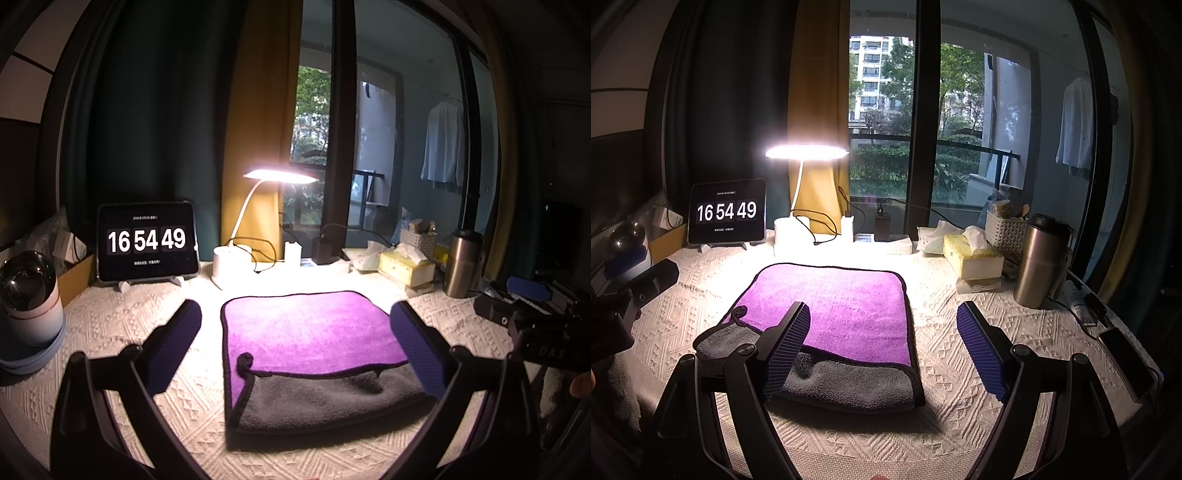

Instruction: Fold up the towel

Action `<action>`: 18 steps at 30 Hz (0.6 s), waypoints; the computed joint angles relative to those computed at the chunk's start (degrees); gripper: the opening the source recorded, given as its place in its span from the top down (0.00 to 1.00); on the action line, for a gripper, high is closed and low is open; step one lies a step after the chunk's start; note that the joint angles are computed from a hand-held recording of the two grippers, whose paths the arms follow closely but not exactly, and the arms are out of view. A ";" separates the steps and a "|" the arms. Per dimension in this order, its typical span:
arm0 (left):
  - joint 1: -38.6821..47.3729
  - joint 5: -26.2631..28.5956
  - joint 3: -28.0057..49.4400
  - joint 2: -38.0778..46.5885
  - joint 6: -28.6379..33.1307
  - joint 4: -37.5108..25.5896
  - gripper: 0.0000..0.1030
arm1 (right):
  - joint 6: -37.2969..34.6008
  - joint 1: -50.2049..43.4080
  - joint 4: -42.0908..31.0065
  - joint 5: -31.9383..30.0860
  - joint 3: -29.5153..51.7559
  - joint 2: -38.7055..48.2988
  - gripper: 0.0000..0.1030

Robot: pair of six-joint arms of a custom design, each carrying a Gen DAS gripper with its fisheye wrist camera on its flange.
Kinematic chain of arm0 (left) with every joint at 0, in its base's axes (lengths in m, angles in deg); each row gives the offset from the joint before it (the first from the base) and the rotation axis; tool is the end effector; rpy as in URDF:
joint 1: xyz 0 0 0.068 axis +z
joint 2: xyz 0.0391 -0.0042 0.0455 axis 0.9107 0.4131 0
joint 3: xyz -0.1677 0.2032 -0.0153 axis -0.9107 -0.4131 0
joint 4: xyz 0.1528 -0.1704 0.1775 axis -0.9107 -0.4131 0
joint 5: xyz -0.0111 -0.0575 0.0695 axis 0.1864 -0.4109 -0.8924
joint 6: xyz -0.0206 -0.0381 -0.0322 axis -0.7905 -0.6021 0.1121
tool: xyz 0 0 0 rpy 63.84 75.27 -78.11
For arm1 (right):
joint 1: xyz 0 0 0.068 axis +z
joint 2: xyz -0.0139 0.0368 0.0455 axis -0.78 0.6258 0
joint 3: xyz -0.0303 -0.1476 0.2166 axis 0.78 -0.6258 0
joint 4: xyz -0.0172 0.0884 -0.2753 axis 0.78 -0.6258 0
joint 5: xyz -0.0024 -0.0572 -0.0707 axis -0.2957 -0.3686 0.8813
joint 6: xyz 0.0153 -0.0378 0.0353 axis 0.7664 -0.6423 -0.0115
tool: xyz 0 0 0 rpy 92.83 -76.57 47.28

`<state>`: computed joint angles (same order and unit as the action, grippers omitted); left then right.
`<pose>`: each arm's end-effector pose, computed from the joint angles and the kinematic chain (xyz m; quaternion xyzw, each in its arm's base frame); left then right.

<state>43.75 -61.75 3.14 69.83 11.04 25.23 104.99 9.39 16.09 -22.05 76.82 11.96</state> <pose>0.2496 -0.1093 0.1892 0.2096 0.7608 -0.2177 0.5744 0.1445 0.1902 0.2056 0.1109 0.8220 -0.1311 0.5431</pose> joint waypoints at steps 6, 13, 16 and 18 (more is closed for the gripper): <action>0.97 1.09 2.09 3.55 -0.16 -1.40 0.01 | 1.58 -0.73 -1.48 -4.20 0.55 1.08 0.18; 1.58 1.58 8.23 12.08 0.95 -6.45 0.01 | -2.48 -4.20 4.28 -8.14 -3.73 -1.17 0.19; 1.74 1.83 10.96 16.18 2.08 -8.58 0.01 | -5.41 -6.13 8.24 -10.07 -6.14 -2.58 0.23; 1.51 1.51 13.22 18.88 2.72 -10.40 0.02 | -7.61 -7.85 12.19 -11.50 -8.24 -3.19 0.25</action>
<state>45.26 -60.23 16.35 88.71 13.76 14.83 97.39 1.54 28.28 -33.55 68.58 8.77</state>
